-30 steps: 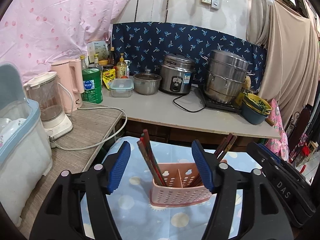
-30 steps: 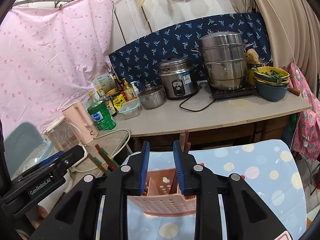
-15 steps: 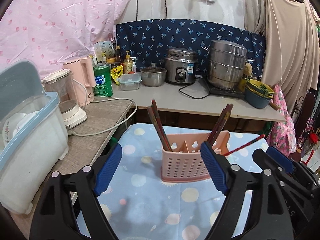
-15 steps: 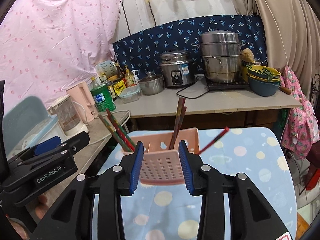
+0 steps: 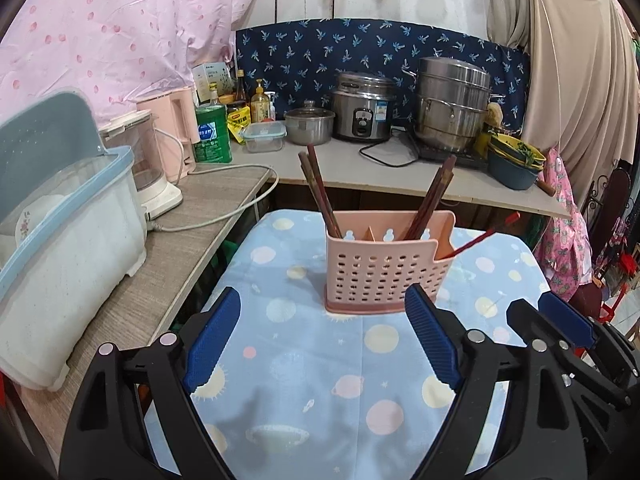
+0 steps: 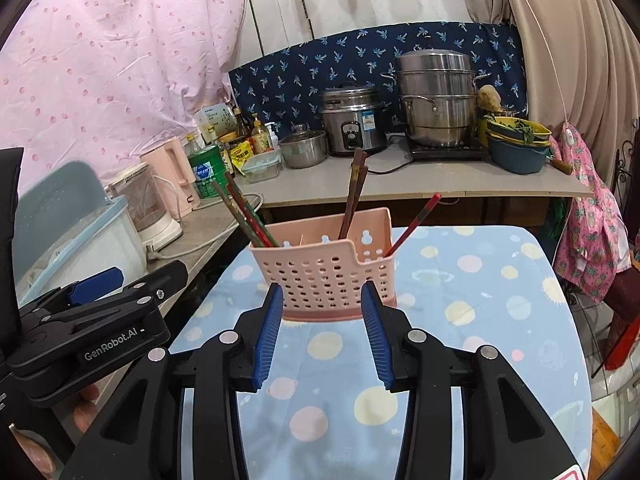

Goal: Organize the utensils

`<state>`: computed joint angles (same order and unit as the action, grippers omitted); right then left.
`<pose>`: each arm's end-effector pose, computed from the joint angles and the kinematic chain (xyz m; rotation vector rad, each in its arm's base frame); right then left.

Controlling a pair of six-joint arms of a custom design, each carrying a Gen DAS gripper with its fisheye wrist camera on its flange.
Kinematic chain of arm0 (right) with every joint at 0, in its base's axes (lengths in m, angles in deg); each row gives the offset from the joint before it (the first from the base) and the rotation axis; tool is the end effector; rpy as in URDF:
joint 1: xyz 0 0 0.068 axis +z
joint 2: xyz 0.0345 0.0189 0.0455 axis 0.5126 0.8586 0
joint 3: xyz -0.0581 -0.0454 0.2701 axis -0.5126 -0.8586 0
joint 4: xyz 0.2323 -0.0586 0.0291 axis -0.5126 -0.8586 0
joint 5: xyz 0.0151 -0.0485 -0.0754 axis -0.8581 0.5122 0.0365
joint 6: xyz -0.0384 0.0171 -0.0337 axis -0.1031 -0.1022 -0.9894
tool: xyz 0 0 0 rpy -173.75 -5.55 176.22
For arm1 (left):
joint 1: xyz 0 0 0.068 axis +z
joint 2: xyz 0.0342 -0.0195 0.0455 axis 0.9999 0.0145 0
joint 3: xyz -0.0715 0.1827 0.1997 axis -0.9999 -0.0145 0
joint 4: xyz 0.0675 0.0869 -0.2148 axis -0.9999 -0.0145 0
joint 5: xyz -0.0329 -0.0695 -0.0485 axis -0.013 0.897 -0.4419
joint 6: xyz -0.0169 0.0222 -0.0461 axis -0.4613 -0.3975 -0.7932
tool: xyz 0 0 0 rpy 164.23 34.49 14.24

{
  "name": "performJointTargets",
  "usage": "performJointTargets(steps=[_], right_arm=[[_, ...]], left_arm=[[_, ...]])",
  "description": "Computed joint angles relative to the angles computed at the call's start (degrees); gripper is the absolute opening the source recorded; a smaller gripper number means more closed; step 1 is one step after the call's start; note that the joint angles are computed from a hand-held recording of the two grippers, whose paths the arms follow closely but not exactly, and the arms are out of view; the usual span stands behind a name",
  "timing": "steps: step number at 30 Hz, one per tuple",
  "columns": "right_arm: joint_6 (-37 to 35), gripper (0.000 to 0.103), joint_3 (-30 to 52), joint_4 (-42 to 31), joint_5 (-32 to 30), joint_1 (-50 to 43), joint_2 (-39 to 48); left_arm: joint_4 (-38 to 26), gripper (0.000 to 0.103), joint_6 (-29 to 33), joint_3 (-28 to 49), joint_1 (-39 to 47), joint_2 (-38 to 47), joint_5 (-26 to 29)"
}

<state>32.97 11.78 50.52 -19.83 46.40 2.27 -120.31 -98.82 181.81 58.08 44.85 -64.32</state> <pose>0.3042 0.0922 0.3934 -0.3050 2.1269 0.4364 0.2761 -0.1419 0.4078 -0.3338 2.1794 0.1478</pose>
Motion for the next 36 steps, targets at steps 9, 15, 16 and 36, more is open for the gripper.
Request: performJointTargets(steps=[9, 15, 16, 36], right_arm=[[-1.2, 0.047, -7.2, 1.2, 5.4, 2.9, -4.6], [-1.6, 0.047, -9.4, 1.0, 6.8, 3.3, -5.9], [-1.6, 0.047, -9.5, 0.8, 7.2, 3.5, -5.8], [-1.3, 0.064, -13.6, 0.4, 9.3, 2.1, -7.2]], left_arm=[[-1.2, 0.082, -3.5, -5.1, -2.4, -2.1, -0.5], [-1.8, 0.085, -5.9, -8.1, -3.2, -3.2, -0.4], [-1.7, 0.086, -6.1, -8.6, -3.2, -3.5, -0.3], [-2.8, 0.095, -7.9, -10.6, -3.8, -2.9, 0.2]])
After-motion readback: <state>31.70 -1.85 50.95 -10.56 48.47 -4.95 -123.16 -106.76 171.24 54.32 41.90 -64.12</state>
